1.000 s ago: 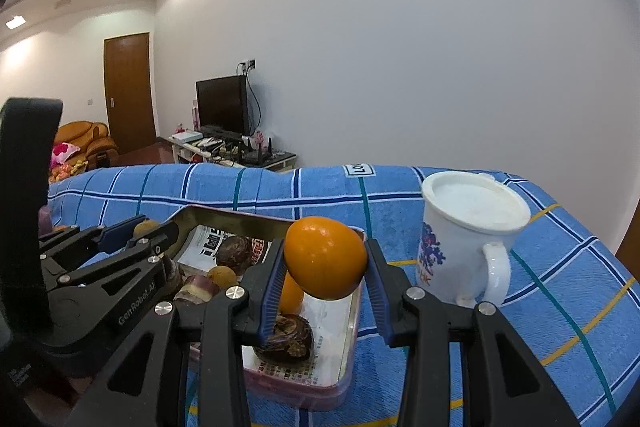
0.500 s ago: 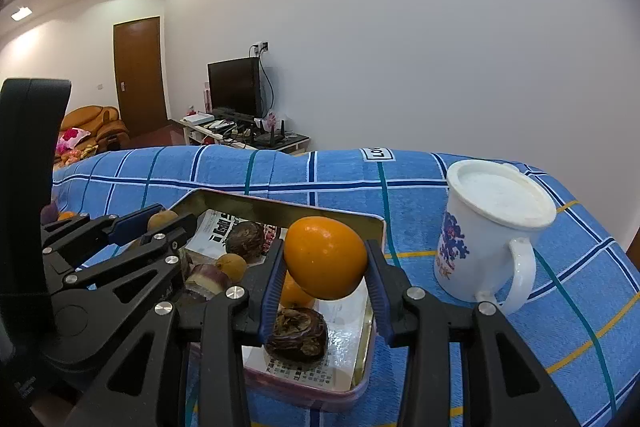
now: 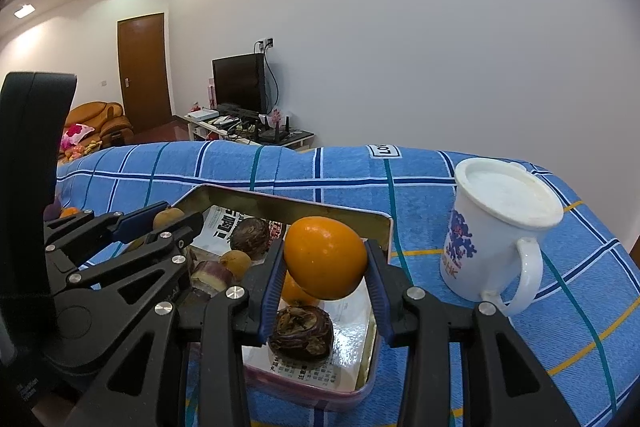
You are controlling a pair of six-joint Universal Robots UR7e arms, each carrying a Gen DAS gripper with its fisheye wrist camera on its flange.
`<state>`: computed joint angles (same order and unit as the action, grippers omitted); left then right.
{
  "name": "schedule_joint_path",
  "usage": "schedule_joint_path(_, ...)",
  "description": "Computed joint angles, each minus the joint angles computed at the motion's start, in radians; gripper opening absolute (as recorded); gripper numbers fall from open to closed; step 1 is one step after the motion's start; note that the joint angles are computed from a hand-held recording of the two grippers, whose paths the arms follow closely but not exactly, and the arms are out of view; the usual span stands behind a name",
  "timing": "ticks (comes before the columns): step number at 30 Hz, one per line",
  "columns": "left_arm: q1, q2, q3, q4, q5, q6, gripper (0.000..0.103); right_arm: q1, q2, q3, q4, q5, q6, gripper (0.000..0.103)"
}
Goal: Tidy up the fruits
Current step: 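Lower the orange and tan fruit into the pink tin box, then open both grippers to release the fruits into the tin box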
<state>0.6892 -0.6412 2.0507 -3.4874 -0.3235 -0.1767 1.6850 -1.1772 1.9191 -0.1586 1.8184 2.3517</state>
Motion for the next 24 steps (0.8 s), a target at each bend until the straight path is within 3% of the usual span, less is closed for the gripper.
schedule_joint_path(9, 0.003, -0.001, -0.002, -0.002, 0.005, 0.000, 0.030, 0.000, 0.021, -0.022, 0.040, -0.013, -0.003, 0.041)
schedule_joint_path(11, 0.003, 0.004, -0.003, -0.008, 0.014, -0.001, 0.034, -0.004, 0.026, -0.030, 0.056, -0.025, 0.005, 0.041)
schedule_joint_path(13, -0.001, 0.007, 0.002, -0.025, 0.027, -0.002, 0.048, -0.012, 0.031, -0.042, 0.084, -0.043, 0.017, 0.041)
schedule_joint_path(19, -0.012, 0.020, 0.012, -0.121, 0.055, 0.023, 0.076, -0.037, 0.005, -0.024, 0.088, -0.116, 0.035, 0.042)
schedule_joint_path(23, -0.022, 0.034, 0.014, -0.197, 0.052, 0.082, 0.081, -0.045, -0.012, -0.003, 0.064, -0.146, 0.036, 0.043)
schedule_joint_path(24, -0.027, 0.043, 0.011, -0.226, 0.057, 0.111, 0.089, -0.050, -0.027, 0.016, 0.036, -0.159, 0.042, 0.043)
